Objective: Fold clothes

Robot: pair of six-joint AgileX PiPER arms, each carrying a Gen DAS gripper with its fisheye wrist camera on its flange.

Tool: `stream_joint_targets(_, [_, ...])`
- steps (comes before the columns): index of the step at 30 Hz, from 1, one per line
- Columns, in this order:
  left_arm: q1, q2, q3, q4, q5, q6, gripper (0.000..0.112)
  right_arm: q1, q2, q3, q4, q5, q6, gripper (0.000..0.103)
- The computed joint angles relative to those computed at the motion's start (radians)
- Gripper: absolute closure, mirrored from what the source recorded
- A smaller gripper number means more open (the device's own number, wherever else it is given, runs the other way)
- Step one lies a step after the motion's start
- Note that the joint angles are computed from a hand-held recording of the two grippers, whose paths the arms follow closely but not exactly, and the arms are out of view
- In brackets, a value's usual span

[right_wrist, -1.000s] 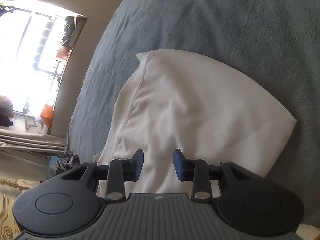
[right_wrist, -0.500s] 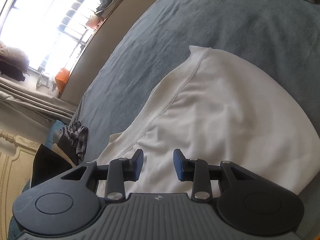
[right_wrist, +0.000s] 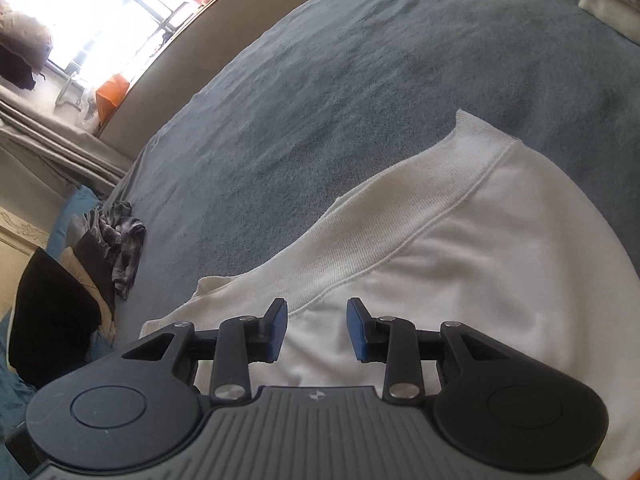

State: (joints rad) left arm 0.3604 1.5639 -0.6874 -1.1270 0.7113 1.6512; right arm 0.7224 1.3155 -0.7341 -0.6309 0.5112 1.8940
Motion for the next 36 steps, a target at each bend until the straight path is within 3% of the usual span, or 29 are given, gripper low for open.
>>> stream_joint_targets(4, [-0.002, 0.083, -0.055, -0.013, 0.014, -0.001, 0.009, -0.046, 0.093, -0.092, 0.110, 0.055, -0.181, 0.068])
stream_joint_targets(9, [0.032, 0.155, -0.095, -0.045, 0.082, 0.069, 0.009, -0.074, 0.225, -0.219, 0.174, 0.187, -0.361, 0.068])
stream_joint_targets(14, [0.060, 0.190, -0.107, -0.067, 0.132, 0.124, 0.009, -0.136, 0.332, -0.319, 0.310, 0.257, -0.627, 0.069])
stream_joint_targets(17, [0.062, 0.192, -0.097, -0.082, 0.129, 0.158, 0.009, -0.165, 0.381, -0.405, 0.395, 0.335, -0.798, 0.068])
stream_joint_targets(20, [0.055, 0.186, -0.083, -0.101, 0.112, 0.178, 0.009, -0.223, 0.404, -0.440, 0.495, 0.360, -0.910, 0.068])
stream_joint_targets(27, [0.055, 0.198, -0.098, -0.099, 0.115, 0.119, 0.009, -0.291, 0.455, -0.537, 0.610, 0.465, -1.023, 0.068])
stream_joint_targets(31, [0.072, 0.211, -0.104, -0.091, 0.141, 0.164, 0.009, -0.329, 0.506, -0.619, 0.670, 0.549, -1.098, 0.068])
stream_joint_targets(36, [0.045, 0.187, -0.095, -0.058, 0.103, 0.172, 0.009, -0.389, 0.520, -0.630, 0.752, 0.567, -1.218, 0.067])
